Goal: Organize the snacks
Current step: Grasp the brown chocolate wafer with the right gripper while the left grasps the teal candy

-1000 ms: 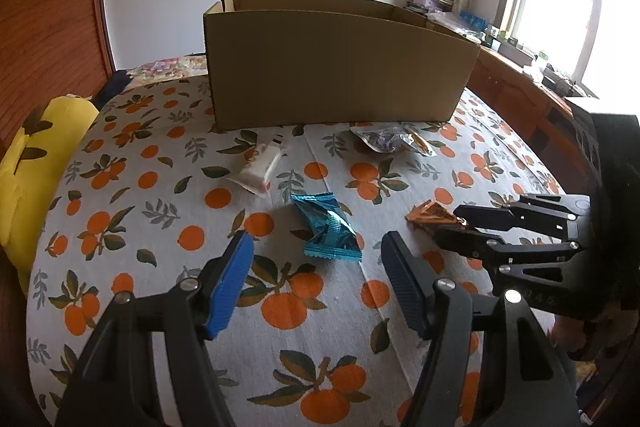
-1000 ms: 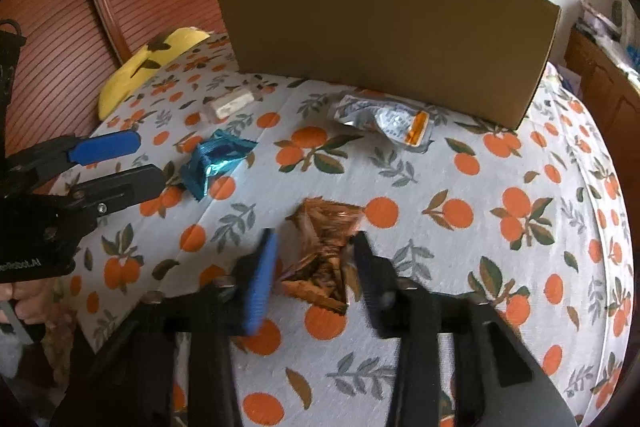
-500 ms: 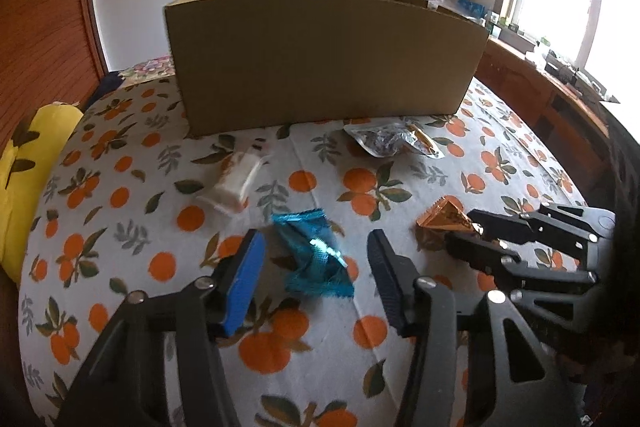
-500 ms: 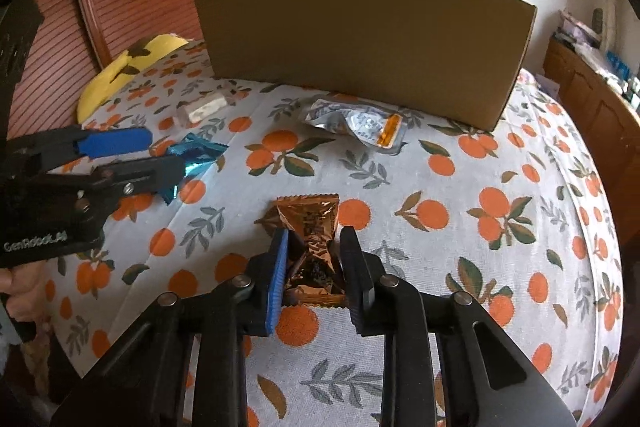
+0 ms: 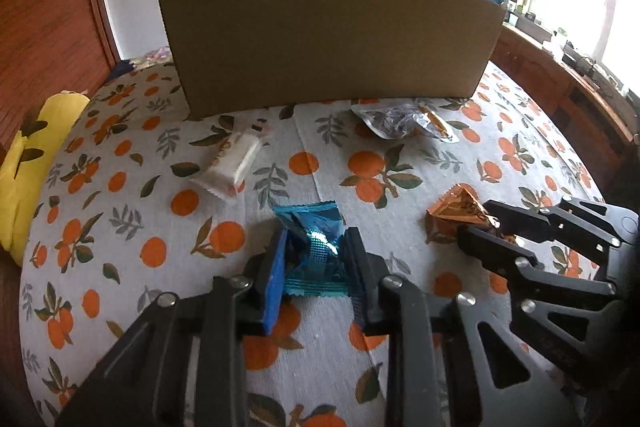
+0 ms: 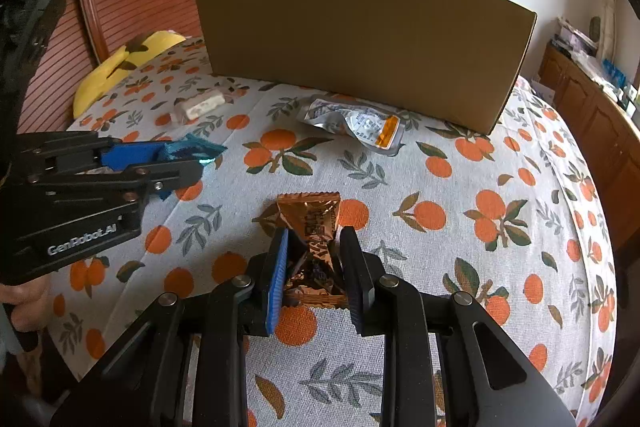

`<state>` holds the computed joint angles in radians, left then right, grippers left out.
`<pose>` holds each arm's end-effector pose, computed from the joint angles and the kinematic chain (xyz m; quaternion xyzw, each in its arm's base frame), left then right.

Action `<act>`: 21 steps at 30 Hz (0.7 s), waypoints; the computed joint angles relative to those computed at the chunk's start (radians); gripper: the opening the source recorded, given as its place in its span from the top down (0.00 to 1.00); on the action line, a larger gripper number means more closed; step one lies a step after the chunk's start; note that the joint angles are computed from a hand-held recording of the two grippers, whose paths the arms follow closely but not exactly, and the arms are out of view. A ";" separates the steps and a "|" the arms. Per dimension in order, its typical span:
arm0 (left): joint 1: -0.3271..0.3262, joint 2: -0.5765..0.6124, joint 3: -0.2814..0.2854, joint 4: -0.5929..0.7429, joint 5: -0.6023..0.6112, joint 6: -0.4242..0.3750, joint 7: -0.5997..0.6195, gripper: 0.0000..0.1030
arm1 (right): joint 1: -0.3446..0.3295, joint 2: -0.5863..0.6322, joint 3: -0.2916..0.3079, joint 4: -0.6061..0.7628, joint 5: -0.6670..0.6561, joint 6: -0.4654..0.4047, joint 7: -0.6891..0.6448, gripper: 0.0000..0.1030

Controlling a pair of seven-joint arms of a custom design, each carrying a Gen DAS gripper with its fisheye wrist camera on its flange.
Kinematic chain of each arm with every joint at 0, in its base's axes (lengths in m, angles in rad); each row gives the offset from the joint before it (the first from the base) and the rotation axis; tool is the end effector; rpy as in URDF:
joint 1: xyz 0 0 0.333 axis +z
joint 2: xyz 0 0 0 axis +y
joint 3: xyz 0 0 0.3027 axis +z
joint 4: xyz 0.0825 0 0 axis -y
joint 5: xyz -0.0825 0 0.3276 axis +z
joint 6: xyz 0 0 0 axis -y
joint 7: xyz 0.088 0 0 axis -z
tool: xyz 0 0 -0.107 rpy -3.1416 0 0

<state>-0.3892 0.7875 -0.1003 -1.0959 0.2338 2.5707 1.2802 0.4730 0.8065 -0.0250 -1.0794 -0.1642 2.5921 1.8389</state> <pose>0.6695 -0.3275 0.4405 -0.5592 0.7546 -0.2865 0.1891 0.6703 0.3341 0.4353 -0.7542 0.5545 -0.2078 0.2839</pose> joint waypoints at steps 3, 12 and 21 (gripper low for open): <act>0.003 -0.062 -0.003 -0.098 0.003 0.052 -0.017 0.75 | 0.025 0.000 -0.033 0.001 -0.032 -0.007 0.029 0.79; -0.020 -0.270 0.035 -0.379 0.096 0.195 -0.121 0.75 | 0.020 -0.139 -0.048 -0.204 -0.072 0.114 0.135 0.81; -0.016 -0.416 0.029 -0.521 0.210 0.279 -0.218 0.75 | 0.056 -0.362 -0.080 -0.456 -0.209 0.210 0.270 0.81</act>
<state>-0.4050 0.3719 -0.0712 -1.6171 0.4435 2.8494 1.0626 0.5285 0.4440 -0.1047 -1.5352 -0.3731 2.8018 2.1088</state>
